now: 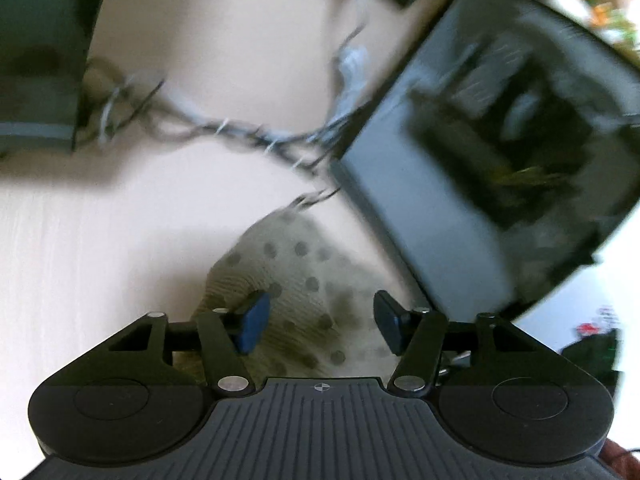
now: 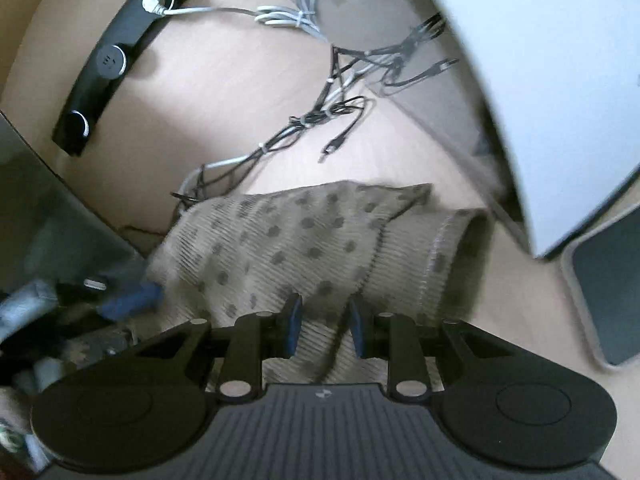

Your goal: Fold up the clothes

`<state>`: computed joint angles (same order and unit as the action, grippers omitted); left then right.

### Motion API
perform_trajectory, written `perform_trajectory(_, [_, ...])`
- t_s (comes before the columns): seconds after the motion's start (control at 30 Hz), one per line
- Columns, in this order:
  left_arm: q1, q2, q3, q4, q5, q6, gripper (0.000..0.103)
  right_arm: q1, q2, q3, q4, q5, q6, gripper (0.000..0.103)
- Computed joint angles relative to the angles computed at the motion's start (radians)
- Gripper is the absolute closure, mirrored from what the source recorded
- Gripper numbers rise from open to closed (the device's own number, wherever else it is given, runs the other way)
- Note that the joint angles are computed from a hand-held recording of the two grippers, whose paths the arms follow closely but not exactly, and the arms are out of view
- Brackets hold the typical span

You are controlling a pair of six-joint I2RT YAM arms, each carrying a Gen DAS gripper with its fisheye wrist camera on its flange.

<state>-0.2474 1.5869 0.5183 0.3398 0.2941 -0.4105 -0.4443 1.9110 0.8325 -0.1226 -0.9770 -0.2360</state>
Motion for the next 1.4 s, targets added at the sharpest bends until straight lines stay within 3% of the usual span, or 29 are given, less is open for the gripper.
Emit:
perform_trajectory(0.13, [0.010, 0.068, 0.018, -0.027, -0.005, 0.021, 0.043, -0.002, -0.027, -0.056, 0.097, -0.136, 0.016, 0.077])
perform_trajectory(0.3, [0.011, 0.066, 0.017, -0.038, -0.013, 0.036, 0.044, 0.020, 0.022, -0.074, 0.227, -0.010, 0.182, 0.074])
perform_trajectory(0.43, [0.036, 0.075, 0.007, -0.021, 0.016, 0.039, 0.044, 0.018, -0.011, -0.139, 0.367, 0.064, 0.272, 0.061])
perform_trajectory(0.5, [0.046, 0.077, 0.009, -0.022, 0.025, 0.034, 0.044, 0.006, -0.039, -0.144, 0.345, 0.080, 0.314, 0.059])
perform_trajectory(0.53, [0.048, 0.076, 0.010, -0.025, 0.027, 0.034, 0.044, 0.002, -0.048, -0.142, 0.334, 0.077, 0.318, 0.053])
perform_trajectory(0.67, [0.050, 0.088, 0.017, -0.022, 0.033, 0.039, 0.044, 0.006, 0.009, -0.082, 0.245, 0.022, 0.257, 0.049])
perform_trajectory(0.7, [0.050, 0.088, 0.016, -0.020, 0.035, 0.037, 0.044, 0.016, 0.022, -0.086, 0.292, -0.006, 0.278, 0.050])
perform_trajectory(0.8, [0.057, 0.078, 0.005, -0.010, 0.050, 0.031, 0.042, 0.062, 0.037, -0.116, 0.481, -0.073, 0.324, 0.080])
perform_trajectory(0.83, [0.063, 0.074, -0.002, 0.000, 0.063, 0.026, 0.040, 0.077, 0.026, -0.114, 0.484, -0.072, 0.312, 0.094])
perform_trajectory(0.87, [0.069, 0.068, -0.010, 0.006, 0.078, 0.019, 0.038, 0.090, 0.011, -0.108, 0.464, -0.063, 0.293, 0.100])
perform_trajectory(0.97, [0.086, 0.007, -0.048, 0.005, 0.130, 0.010, 0.036, 0.018, -0.136, -0.158, 0.401, -0.145, 0.205, 0.101])
perform_trajectory(1.03, [0.092, -0.058, -0.090, 0.007, 0.168, 0.021, 0.029, -0.070, -0.240, -0.158, 0.222, -0.215, 0.045, 0.101])
perform_trajectory(1.07, [0.087, -0.090, -0.105, -0.004, 0.172, 0.032, 0.027, -0.112, -0.246, -0.119, 0.058, -0.224, -0.082, 0.101])
perform_trajectory(1.17, [0.055, -0.167, -0.123, -0.063, 0.128, 0.072, 0.027, -0.158, -0.169, -0.072, -0.121, -0.093, -0.257, 0.101])
perform_trajectory(1.3, [0.019, -0.287, -0.125, -0.117, 0.071, 0.091, 0.028, -0.144, -0.078, -0.077, -0.095, 0.119, -0.299, 0.103])
perform_trajectory(1.4, [-0.012, -0.298, -0.094, -0.078, 0.056, 0.076, 0.029, -0.202, -0.070, -0.045, -0.223, 0.115, -0.441, 0.103])
